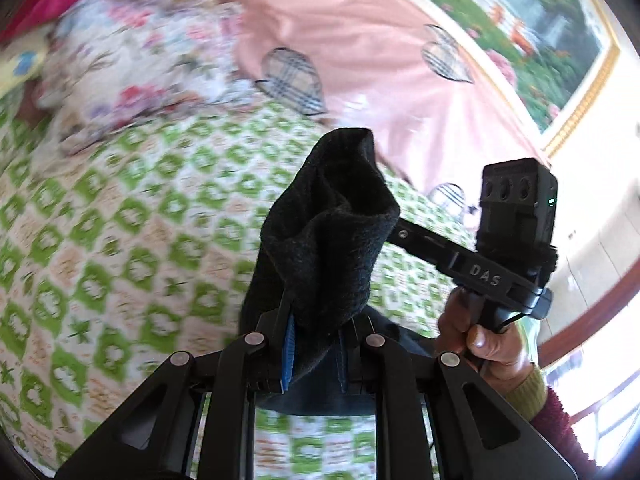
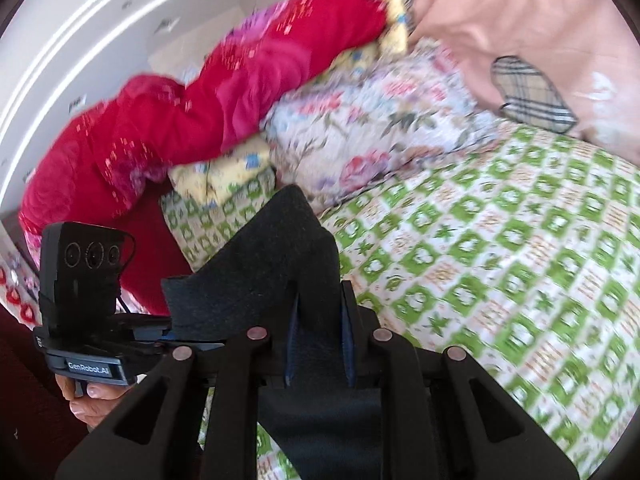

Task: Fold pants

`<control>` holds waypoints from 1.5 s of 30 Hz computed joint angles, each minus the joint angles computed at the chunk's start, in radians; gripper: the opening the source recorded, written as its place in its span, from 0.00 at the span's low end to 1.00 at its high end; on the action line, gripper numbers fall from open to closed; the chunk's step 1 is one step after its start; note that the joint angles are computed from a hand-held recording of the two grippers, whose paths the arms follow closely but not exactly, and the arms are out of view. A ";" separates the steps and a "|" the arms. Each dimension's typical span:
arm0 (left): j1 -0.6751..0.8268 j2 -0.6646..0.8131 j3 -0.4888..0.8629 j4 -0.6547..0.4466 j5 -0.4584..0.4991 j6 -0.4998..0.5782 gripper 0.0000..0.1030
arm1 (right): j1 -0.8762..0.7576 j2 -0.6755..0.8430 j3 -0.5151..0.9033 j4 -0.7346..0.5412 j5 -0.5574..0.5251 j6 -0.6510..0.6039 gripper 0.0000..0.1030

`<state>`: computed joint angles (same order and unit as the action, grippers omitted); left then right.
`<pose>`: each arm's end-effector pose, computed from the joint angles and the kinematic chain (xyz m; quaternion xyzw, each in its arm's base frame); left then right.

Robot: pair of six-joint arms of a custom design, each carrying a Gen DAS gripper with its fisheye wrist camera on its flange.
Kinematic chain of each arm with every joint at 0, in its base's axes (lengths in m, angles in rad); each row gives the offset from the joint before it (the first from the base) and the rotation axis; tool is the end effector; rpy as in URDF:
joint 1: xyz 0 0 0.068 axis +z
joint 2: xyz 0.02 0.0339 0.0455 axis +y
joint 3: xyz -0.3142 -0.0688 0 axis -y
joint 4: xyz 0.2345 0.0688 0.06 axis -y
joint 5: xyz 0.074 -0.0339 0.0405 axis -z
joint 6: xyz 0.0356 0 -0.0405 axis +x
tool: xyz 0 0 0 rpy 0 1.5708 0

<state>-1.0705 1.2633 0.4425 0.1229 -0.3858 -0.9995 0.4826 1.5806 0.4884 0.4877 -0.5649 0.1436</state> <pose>0.1128 -0.1784 0.2135 -0.0494 0.8918 -0.2680 0.3612 0.2303 0.1422 0.1880 -0.2711 0.8164 0.3722 0.3484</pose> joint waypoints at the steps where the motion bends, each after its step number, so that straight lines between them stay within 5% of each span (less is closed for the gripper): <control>1: -0.021 0.022 0.028 -0.004 -0.005 0.007 0.15 | -0.030 -0.026 -0.036 0.022 -0.017 0.004 0.19; 12: -0.156 0.312 0.292 0.022 0.031 0.097 0.15 | -0.424 -0.171 -0.313 0.166 -0.271 -0.012 0.18; 27: -0.206 0.593 0.529 -0.021 0.118 0.159 0.15 | -0.956 -0.012 -0.425 0.028 -0.601 -0.408 0.18; 41: -0.215 0.792 0.690 -0.068 0.203 0.189 0.15 | -1.283 0.265 -0.335 -0.390 -0.608 -0.987 0.10; 45: -0.211 0.843 0.724 -0.079 0.212 0.199 0.19 | -1.349 0.306 -0.346 -0.371 -0.555 -1.015 0.10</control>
<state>-1.2816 2.1060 1.1666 0.0444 -0.1742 -0.8007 -0.8667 1.8870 0.1426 0.1172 -1.1197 -0.8715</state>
